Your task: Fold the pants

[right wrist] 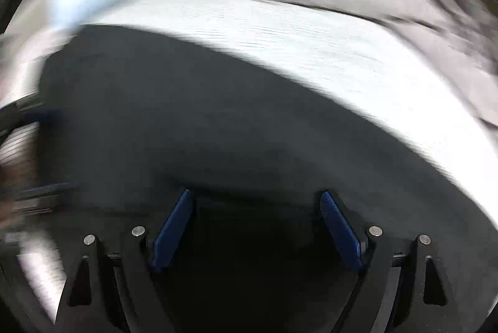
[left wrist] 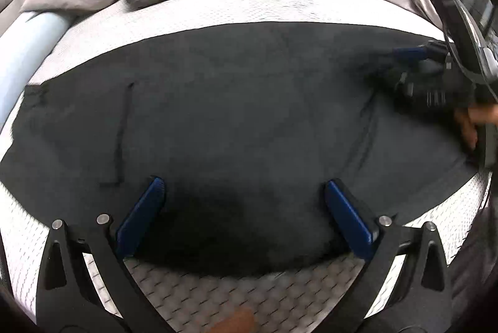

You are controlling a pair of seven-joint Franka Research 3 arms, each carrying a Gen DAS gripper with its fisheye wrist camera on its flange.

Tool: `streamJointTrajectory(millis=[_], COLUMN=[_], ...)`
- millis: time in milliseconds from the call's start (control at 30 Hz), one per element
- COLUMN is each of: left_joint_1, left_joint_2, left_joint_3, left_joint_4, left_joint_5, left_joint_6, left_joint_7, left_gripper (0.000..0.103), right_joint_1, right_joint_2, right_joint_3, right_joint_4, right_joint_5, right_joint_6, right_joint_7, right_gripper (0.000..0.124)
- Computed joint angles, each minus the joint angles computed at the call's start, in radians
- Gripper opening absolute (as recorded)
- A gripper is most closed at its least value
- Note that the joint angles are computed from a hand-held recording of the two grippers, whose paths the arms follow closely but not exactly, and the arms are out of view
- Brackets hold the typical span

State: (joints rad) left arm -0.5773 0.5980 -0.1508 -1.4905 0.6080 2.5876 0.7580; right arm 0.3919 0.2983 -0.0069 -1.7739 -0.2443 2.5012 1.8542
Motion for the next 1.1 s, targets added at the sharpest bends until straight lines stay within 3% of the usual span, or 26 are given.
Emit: streamJointTrajectory(millis=[33, 100, 167, 233, 333, 367, 400, 467, 533, 600, 667, 767, 800, 833, 867, 900, 967, 1000, 1100], left_joint_1=[0.009, 0.007, 0.023, 0.021, 0.005, -0.006, 0.007, 0.000, 0.022, 0.055, 0.042, 0.116, 0.099, 0.067, 0.063, 0.080, 0.120, 0.119, 0.139], left_joint_2=[-0.015, -0.041, -0.055, -0.043, 0.064, 0.093, 0.100, 0.061, 0.000, -0.062, -0.125, -0.197, -0.208, -0.213, -0.209, -0.201, -0.185, -0.184, -0.223], left_joint_3=[-0.003, 0.002, -0.009, -0.006, -0.006, 0.013, -0.002, 0.020, 0.014, -0.004, 0.022, 0.004, 0.035, 0.079, 0.088, 0.077, 0.050, 0.061, 0.073], left_joint_4=[-0.025, -0.047, -0.050, -0.024, 0.149, 0.187, 0.190, 0.123, 0.025, -0.077, -0.148, -0.271, -0.280, -0.272, -0.263, -0.258, -0.260, -0.267, -0.341], left_joint_5=[-0.004, 0.000, -0.015, -0.009, -0.035, -0.068, -0.056, -0.026, -0.027, -0.041, -0.004, -0.025, 0.013, 0.085, 0.105, 0.096, 0.070, 0.098, 0.171], left_joint_6=[0.018, 0.014, 0.038, 0.056, -0.107, -0.126, -0.139, -0.095, -0.042, 0.022, 0.029, 0.220, 0.222, 0.175, 0.145, 0.119, 0.092, 0.079, 0.145], left_joint_7=[0.000, -0.020, -0.027, -0.032, 0.036, 0.067, 0.063, 0.039, 0.018, 0.017, -0.065, -0.111, -0.160, -0.241, -0.269, -0.272, -0.253, -0.269, -0.322], left_gripper=[0.102, 0.102, 0.102, 0.102, 0.102, 0.102, 0.102, 0.102, 0.102, 0.102, 0.102, 0.102, 0.102, 0.102, 0.102, 0.102, 0.102, 0.102, 0.102], right_joint_1=[0.013, -0.005, -0.018, -0.037, -0.077, -0.075, -0.057, 0.037, 0.082, 0.157, 0.169, 0.103, 0.077, 0.061, 0.049, 0.033, 0.024, 0.045, 0.143], right_joint_2=[-0.002, 0.004, 0.002, 0.010, 0.059, 0.086, 0.121, 0.184, 0.203, 0.224, 0.222, 0.197, 0.195, 0.188, 0.200, 0.230, 0.276, 0.317, 0.380], right_joint_3=[-0.028, -0.042, -0.020, 0.036, 0.158, 0.179, 0.176, 0.090, 0.022, -0.106, -0.150, -0.053, -0.001, 0.035, 0.079, 0.140, 0.200, 0.195, 0.098], right_joint_4=[-0.006, 0.018, 0.029, 0.047, 0.102, 0.133, 0.174, 0.255, 0.277, 0.315, 0.320, 0.304, 0.307, 0.295, 0.317, 0.360, 0.416, 0.470, 0.568], right_joint_5=[-0.050, -0.017, 0.018, 0.098, 0.337, 0.380, 0.382, 0.260, 0.213, 0.070, -0.009, 0.055, 0.101, 0.138, 0.187, 0.259, 0.347, 0.357, 0.266], right_joint_6=[-0.002, -0.044, -0.038, 0.019, 0.073, 0.068, 0.039, -0.006, -0.006, -0.060, -0.107, -0.040, -0.003, 0.025, 0.030, 0.021, 0.000, -0.033, -0.085], right_joint_7=[0.076, 0.146, 0.145, 0.022, -0.265, -0.318, -0.351, -0.281, -0.177, 0.078, 0.200, 0.144, 0.072, 0.009, -0.066, -0.170, -0.298, -0.337, -0.287], right_gripper=[0.085, 0.084, 0.075, 0.075, 0.076, 0.076, 0.076, 0.077, 0.078, 0.078, 0.076, 0.068, 0.068, 0.069, 0.069, 0.069, 0.069, 0.069, 0.073])
